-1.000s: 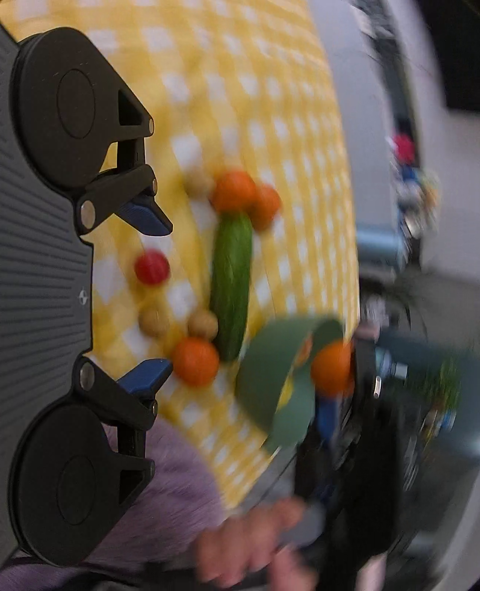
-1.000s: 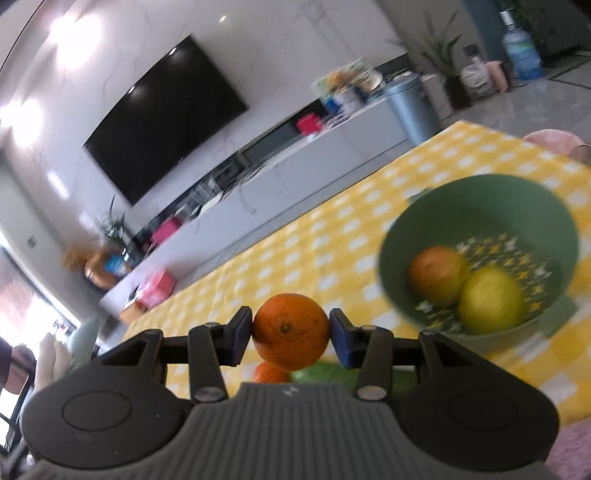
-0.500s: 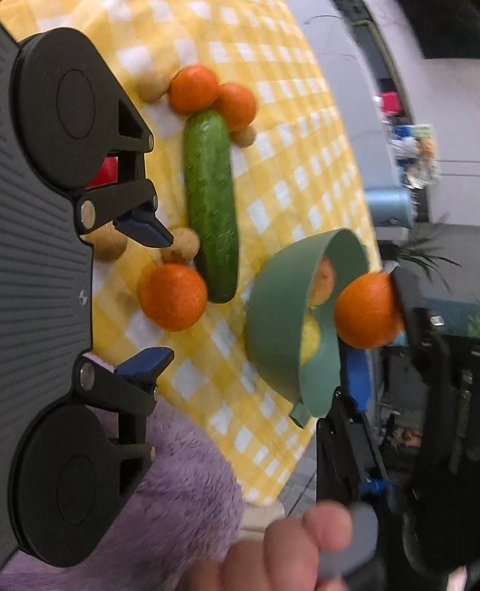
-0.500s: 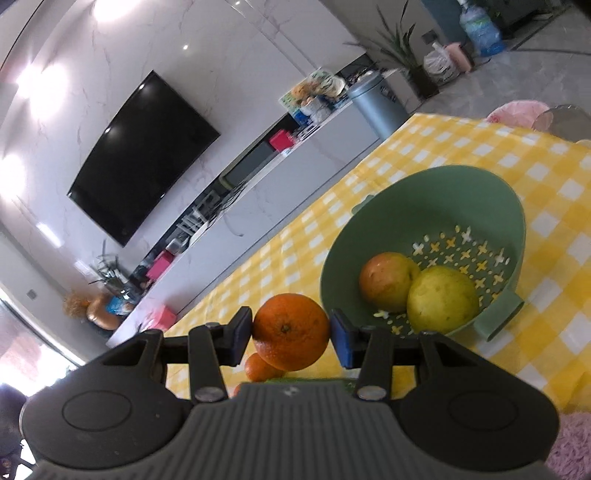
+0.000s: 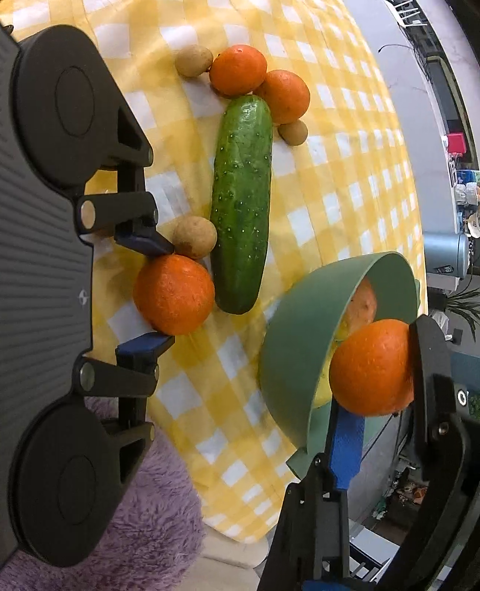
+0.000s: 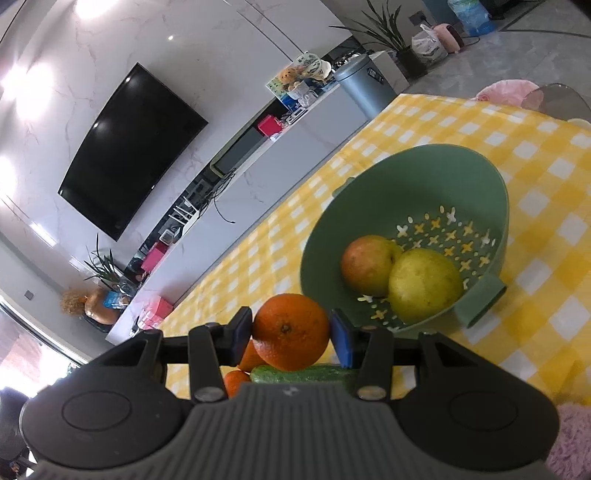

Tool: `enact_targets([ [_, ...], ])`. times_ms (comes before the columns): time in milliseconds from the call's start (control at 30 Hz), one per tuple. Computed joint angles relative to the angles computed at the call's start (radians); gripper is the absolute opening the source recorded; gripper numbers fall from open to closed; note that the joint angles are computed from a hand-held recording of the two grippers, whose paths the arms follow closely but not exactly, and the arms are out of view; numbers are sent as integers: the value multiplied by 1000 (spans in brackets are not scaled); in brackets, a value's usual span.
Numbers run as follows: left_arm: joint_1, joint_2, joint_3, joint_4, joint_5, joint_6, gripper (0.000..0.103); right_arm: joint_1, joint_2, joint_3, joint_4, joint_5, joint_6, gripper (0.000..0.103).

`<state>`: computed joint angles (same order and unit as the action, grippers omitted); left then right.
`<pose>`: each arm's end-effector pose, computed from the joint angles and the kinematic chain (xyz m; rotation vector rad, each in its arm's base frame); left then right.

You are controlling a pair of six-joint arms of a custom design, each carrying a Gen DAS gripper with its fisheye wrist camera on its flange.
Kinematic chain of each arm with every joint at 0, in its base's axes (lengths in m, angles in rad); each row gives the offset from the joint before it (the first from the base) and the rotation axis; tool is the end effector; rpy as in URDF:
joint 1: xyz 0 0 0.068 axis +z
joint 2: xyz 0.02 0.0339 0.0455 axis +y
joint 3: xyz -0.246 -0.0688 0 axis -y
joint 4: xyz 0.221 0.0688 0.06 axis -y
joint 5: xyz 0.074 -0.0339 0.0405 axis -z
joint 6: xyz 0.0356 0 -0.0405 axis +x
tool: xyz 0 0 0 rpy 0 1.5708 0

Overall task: Organize fruits
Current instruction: 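Carry the orange over the colander with the right tool while the left tool grasps another orange, then lower the orange into the colander and open the right tool while the left tool carries its orange over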

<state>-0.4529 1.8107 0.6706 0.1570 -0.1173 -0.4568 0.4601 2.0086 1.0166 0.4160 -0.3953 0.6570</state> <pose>0.2589 -0.1213 0.0857 -0.0504 2.5562 -0.2050 0.3389 0.1832 0.1259 -0.0226 2.2947 1.0439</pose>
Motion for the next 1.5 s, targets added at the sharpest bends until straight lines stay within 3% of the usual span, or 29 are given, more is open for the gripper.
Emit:
enact_targets([
  [200,-24,-55,-61,32,-40,13,50,-6,-12,-3,-29,1,3,43],
  [467,-23,-262,-196,76,-10,27,50,-12,-26,-38,20,5,35,43],
  [867,-10,-499,-233,24,-9,-21,50,-25,-18,-54,75,7,74,43],
  [1233,132,-397,-104,36,120,-1,50,-110,59,40,113,6,168,43],
  [1400,202,-271,2,55,208,-19,50,-122,192,237,-21,-24,182,43],
  [1500,214,-210,60,48,240,-35,50,-102,226,344,-149,41,131,43],
])
